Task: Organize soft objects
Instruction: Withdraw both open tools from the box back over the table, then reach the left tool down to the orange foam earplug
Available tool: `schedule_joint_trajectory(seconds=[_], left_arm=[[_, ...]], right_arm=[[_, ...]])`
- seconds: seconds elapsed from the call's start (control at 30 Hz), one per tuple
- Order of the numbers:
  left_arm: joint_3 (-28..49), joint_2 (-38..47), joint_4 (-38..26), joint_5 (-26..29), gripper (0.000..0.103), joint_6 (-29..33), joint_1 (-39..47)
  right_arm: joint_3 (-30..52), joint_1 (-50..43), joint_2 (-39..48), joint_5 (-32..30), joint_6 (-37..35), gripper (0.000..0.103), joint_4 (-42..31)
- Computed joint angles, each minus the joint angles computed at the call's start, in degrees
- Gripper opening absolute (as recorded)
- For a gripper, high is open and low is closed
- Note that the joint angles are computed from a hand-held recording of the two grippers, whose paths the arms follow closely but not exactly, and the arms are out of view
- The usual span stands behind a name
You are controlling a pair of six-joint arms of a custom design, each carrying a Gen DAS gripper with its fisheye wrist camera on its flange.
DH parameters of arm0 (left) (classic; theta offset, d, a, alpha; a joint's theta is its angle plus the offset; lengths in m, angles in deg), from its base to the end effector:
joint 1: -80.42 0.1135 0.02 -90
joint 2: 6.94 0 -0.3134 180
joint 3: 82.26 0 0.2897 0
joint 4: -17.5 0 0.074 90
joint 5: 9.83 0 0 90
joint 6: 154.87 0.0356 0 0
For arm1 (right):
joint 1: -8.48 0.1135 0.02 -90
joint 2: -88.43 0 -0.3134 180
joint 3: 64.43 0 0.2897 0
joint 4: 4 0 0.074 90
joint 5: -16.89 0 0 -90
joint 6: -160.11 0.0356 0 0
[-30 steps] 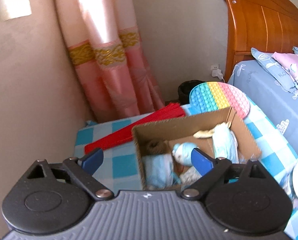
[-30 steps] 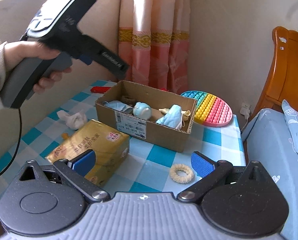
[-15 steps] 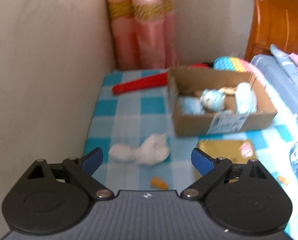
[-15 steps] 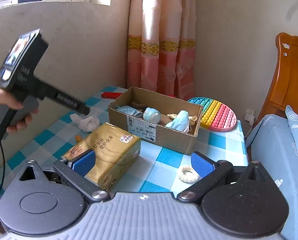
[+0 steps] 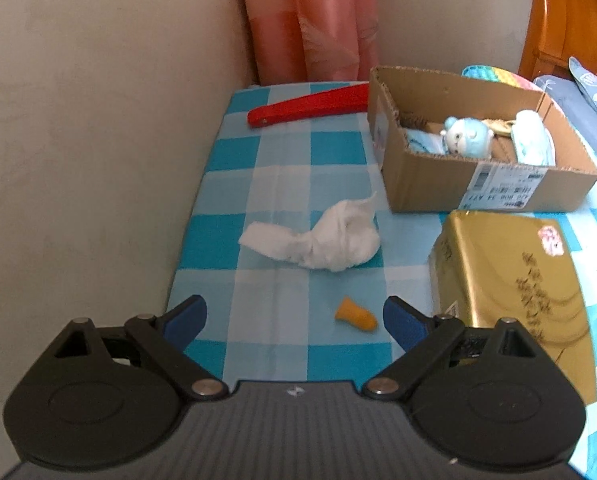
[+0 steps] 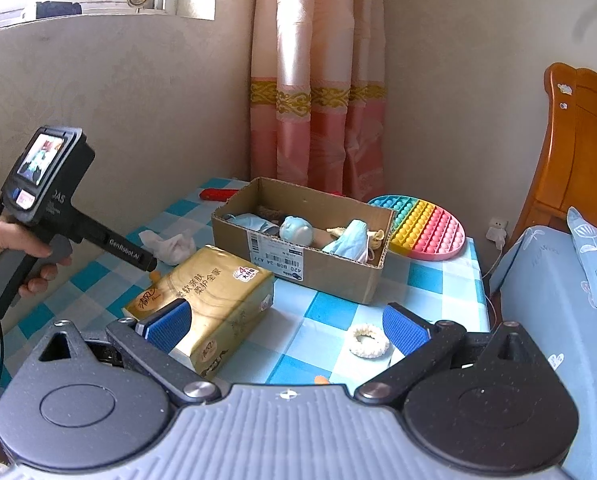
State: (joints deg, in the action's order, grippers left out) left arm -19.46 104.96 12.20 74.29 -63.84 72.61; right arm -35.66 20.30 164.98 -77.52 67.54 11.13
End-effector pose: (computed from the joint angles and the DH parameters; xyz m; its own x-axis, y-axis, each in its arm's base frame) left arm 0.3871 -0.0494 0.0963 -0.8041 0.1283 -0.5805 0.0906 0.9915 0.0937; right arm 0.2284 0.0506 0.1447 -0.5155 -0.1536 -0.8430 -0.2910 0.9567 0.0037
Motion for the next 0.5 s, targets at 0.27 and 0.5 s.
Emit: schedule_joint_trajectory(seconds=[0.27,0.5], left_arm=[[-3.5,0.7,5.1,0.4,0.087,1.2,1.6],[-6.5,1.6,10.9,2.9,0.054,6.1,2.4]], right_arm=[[1.1,0.3,2.2,-0.4,-0.1,0.103,0.2],[2.4,1.0,4.7,0.1,-0.1,0.103,0.0]])
